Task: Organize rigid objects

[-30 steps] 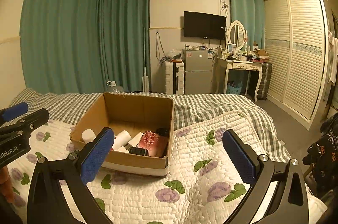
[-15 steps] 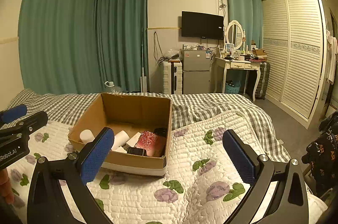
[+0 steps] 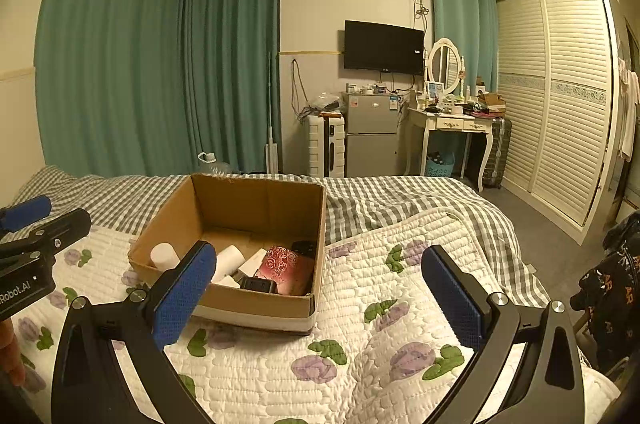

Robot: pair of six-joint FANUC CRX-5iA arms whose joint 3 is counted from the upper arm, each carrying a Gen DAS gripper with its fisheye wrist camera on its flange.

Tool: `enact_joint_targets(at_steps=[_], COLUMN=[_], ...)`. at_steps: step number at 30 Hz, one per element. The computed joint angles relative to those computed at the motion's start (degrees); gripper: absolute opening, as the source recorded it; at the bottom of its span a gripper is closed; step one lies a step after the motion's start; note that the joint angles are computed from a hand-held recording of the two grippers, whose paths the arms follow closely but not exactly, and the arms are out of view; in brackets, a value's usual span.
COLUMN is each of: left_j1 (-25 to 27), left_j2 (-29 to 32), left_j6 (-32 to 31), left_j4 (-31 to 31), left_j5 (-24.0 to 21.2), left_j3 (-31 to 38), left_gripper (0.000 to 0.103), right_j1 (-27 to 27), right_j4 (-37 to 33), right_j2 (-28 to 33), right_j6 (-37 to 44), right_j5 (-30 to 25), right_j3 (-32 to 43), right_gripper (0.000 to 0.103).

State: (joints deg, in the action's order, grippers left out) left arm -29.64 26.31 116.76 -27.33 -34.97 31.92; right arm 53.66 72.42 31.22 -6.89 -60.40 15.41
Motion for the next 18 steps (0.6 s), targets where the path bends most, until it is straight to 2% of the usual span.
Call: enact_joint_targets(at_steps=[18], left_j1=[-0.13], left_j2=[0.19], left_j6=[0.58], left_j4=[-0.41], left_j5=[-0.72], left_j3=[0.57], left_gripper=[0.072], right_j1=[0.19], right_j4=[-0.66], right_j2=[0.51], right_j6=[0.06], right_j5=[-0.7], right_j3=[0.6], right_gripper=[0.103])
